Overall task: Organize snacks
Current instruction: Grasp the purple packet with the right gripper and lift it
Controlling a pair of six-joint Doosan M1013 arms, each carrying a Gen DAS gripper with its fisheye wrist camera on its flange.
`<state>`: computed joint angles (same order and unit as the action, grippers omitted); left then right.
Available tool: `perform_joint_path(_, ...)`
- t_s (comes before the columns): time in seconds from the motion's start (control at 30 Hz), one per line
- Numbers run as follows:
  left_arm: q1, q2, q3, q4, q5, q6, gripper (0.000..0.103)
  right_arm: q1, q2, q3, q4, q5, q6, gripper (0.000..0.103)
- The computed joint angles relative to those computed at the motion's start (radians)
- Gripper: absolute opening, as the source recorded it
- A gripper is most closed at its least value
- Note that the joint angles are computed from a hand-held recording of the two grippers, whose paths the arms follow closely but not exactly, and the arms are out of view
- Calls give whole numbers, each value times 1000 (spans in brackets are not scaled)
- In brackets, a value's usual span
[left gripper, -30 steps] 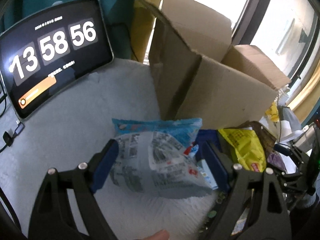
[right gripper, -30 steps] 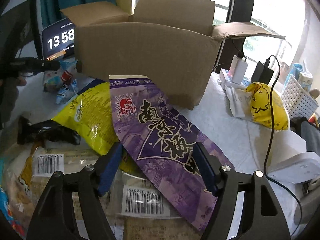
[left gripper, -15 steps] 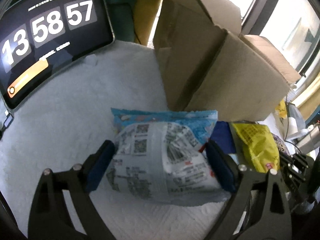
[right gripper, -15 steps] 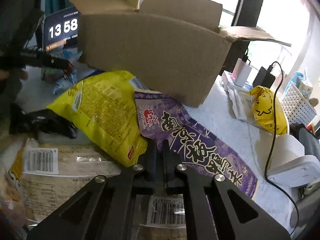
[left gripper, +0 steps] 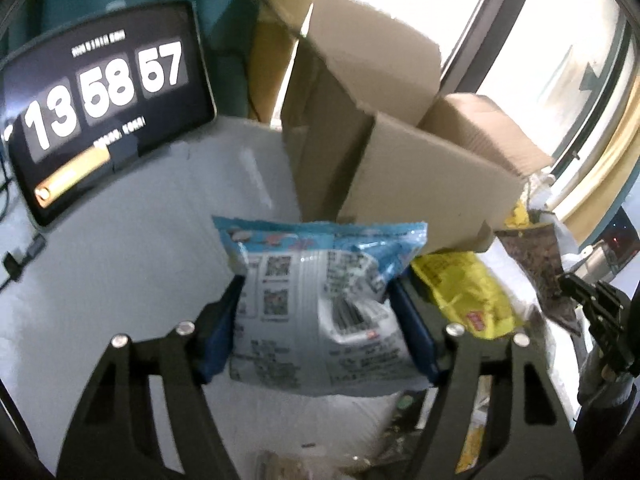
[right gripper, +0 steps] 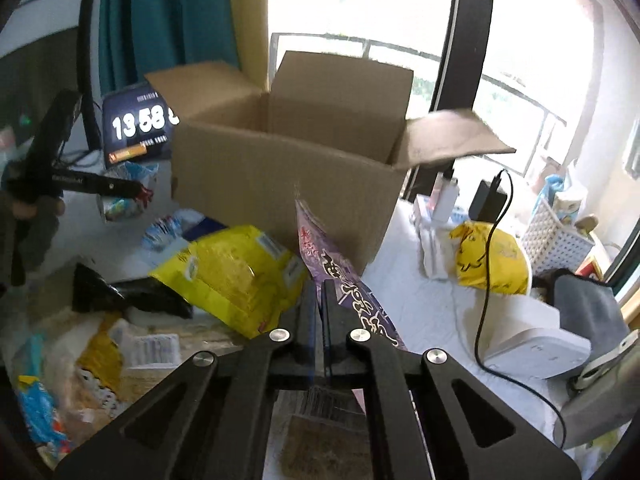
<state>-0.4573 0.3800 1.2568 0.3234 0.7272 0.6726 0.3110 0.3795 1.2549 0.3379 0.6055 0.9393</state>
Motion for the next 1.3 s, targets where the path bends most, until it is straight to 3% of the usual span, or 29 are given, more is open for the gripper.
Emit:
perform_joint_path(0.27,-42,-43,3,139,-23,-53,73,-3,-35,14,131,-54,-127,3)
perform_joint_path(0.53,-74,-38,-55,244,-7,-42,73,-3,-35,-21,266,-90,-258,2)
perform_joint_path(0.7,-77,-17,-106,272,8,-12,73,2,-15,-65,222,-65,-252,2)
perform_joint_path(0.8,-78,-15,-115,278,-4,-3,73,-8,4,-93,202,34,-214,4)
perform_joint_path(0.83,-79,-13,-117,277,-7,1,73,-8,12,-101,164,59,-180,14)
perform_joint_path(0.87,-81,-13,-118,276,-7,2,73,-5,22,-102,95,75,-117,38)
perform_joint_path(0.93,-79,-8,-121,255,-10,13,73,-8,39,-102,41,113,-60,65)
perform_joint_path(1.1,-81,5,-124,208,2,29,73,-6,77,-114,-75,220,2,65)
perform_joint_path(1.3,-82,17,-126,178,22,35,73,9,109,-115,-209,244,67,66)
